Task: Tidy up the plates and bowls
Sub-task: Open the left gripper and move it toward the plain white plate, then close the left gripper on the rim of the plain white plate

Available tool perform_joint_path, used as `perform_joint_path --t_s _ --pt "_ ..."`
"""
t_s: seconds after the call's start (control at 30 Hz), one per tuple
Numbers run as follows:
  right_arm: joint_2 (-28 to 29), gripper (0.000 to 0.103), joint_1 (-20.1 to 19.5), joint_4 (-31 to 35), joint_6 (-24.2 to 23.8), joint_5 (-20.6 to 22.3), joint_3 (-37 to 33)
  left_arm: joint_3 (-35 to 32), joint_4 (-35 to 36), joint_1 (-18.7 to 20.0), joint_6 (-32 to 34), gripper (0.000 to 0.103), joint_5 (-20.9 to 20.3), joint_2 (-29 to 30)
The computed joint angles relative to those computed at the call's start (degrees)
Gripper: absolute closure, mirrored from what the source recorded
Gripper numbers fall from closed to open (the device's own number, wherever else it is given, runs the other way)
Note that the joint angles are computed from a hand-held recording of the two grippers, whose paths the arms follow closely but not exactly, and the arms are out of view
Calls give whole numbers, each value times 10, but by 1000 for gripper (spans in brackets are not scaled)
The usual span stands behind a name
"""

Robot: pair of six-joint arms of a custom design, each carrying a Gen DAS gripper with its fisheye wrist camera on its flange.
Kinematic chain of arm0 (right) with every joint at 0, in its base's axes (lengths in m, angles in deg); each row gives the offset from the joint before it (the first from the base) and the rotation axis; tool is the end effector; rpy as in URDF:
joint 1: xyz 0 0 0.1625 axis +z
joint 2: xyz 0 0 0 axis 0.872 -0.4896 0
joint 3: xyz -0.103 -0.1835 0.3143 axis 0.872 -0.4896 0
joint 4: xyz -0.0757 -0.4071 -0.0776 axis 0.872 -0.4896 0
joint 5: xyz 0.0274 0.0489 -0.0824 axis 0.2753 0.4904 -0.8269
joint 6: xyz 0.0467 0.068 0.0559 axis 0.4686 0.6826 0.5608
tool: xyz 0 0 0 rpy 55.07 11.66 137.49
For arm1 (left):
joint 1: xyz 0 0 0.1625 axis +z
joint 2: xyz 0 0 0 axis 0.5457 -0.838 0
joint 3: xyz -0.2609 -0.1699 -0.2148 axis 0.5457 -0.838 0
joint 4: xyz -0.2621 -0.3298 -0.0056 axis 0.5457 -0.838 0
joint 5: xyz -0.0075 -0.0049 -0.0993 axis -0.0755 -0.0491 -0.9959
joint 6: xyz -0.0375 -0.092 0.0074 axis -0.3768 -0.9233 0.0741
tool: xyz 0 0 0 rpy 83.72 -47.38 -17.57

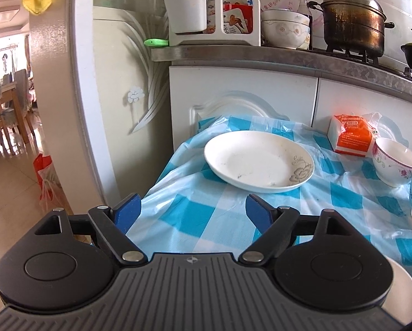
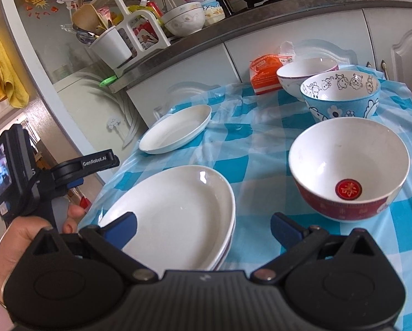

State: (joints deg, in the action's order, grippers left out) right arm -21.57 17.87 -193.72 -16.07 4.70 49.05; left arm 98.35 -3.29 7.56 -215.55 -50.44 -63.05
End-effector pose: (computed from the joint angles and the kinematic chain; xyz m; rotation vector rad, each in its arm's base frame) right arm 0.0403 -0.5510 0.2760 0.6097 -2.7379 1.0799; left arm -0.3176 -0.5790 0.0144 0.0857 1.7914 -1.3413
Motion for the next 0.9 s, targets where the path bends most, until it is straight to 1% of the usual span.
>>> perform_joint_path --t_s 0.07,0.17,0.23,0.3,0.37,0.47,0.7,0.8,0.9 --pt "3 1 2 0 1 -5 -5 4 -33 4 32 1 5 -3" --pt "8 1 7 1 1 -13 -13 -19 -10 12 19 0 17 8" --pt "13 1 10 1 2 -17 -20 -29 -14 17 30 0 22 11" --pt "17 1 13 3 4 -21 -29 -25 -42 22 59 0 27 7" --pt "22 1 16 8 7 -23 -38 -43 -17 28 50 0 35 14" --pt "34 1 21 16 15 -27 -56 -48 -24 36 67 0 46 12" --pt "66 1 33 42 44 -31 -105 -101 62 55 7 0 72 30" --pt "82 1 37 63 64 -28 -132 -115 83 62 -11 0 82 33" --pt "100 1 40 87 89 -24 -162 -136 142 71 -71 0 106 38"
